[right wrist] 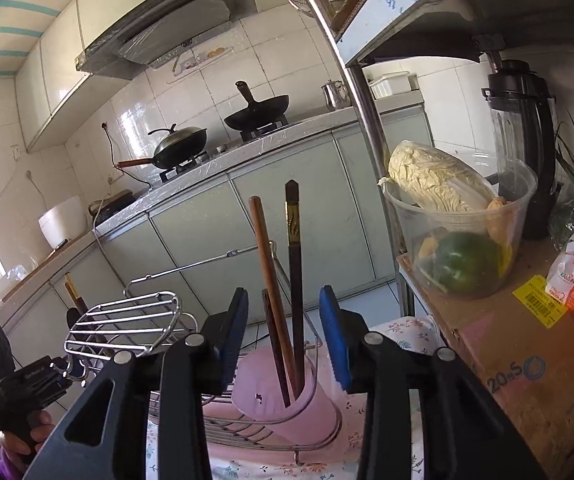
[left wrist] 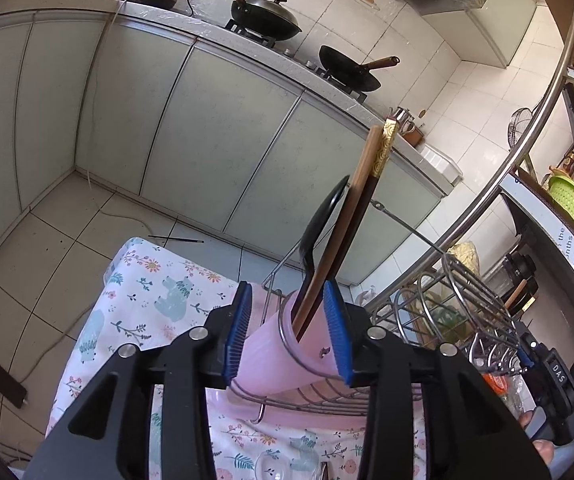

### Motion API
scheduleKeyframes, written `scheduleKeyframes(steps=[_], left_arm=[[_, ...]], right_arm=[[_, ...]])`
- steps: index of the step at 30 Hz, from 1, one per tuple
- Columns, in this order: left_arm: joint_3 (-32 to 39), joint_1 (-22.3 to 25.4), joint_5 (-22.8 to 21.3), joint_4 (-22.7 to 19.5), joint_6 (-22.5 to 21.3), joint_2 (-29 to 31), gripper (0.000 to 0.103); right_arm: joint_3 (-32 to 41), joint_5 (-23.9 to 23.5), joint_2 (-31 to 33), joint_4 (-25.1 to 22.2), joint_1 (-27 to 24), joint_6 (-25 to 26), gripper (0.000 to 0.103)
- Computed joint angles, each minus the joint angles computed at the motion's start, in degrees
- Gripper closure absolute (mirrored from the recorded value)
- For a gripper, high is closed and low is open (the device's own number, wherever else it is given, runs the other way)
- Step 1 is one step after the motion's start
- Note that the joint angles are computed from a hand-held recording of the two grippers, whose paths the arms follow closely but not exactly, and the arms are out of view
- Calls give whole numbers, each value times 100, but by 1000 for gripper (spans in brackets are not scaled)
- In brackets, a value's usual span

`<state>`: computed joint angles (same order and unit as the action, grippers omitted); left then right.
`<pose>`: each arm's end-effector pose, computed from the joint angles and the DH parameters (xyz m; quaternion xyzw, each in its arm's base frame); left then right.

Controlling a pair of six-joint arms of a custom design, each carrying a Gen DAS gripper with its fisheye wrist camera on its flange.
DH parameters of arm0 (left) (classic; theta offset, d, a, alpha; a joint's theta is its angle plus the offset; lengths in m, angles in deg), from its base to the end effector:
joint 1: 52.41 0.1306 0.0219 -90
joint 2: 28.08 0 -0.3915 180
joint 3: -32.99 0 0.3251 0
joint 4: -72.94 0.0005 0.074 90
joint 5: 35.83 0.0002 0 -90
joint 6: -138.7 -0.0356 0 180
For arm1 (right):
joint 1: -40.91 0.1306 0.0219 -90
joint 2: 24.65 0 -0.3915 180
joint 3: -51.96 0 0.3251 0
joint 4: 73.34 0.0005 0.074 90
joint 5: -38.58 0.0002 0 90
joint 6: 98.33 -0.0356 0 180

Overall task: Organize utensils
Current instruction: 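Lower the spoon and chopstick into the pink cup and open both tools, then move both open tools back down toward the utensils on the cloth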

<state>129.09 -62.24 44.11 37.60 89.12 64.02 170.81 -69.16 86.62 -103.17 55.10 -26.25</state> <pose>0.4479 -0.0718 0.4876 -0.2705 0.8264 -0.1380 0.4742 0.5656 0.1537 0.4973 -0.0592 0.8227 0.2753 0.4938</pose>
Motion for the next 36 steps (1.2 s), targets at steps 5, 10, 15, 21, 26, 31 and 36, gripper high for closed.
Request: scheduleKeyframes(steps=[5, 10, 15, 21, 26, 31, 36], left_arm=[[-125, -119, -153, -129, 78, -135, 66], [-196, -300, -327, -374, 147, -234, 66], [-222, -492, -607, -676, 179, -289, 66], [-272, -676, -875, -1013, 225, -316, 66], [-336, -788, -960, -1155, 294, -316, 66], [-379, -918, -1069, -1243, 263, -313, 66], [-418, -1016, -1168, -1254, 233, -346, 66]], right_arm=[[-524, -164, -309, 258, -6, -102, 54], [-958, -70, -570, 253, 133, 146, 54], [-1207, 22, -710, 72, 329, 553, 54], [-1553, 304, -901, 165, 580, 971, 54], [-1702, 576, -986, 64, 786, 1290, 54], [-1838, 673, -1055, 33, 890, 1400, 54], [-1947, 697, -1126, 36, 938, 1408, 54]])
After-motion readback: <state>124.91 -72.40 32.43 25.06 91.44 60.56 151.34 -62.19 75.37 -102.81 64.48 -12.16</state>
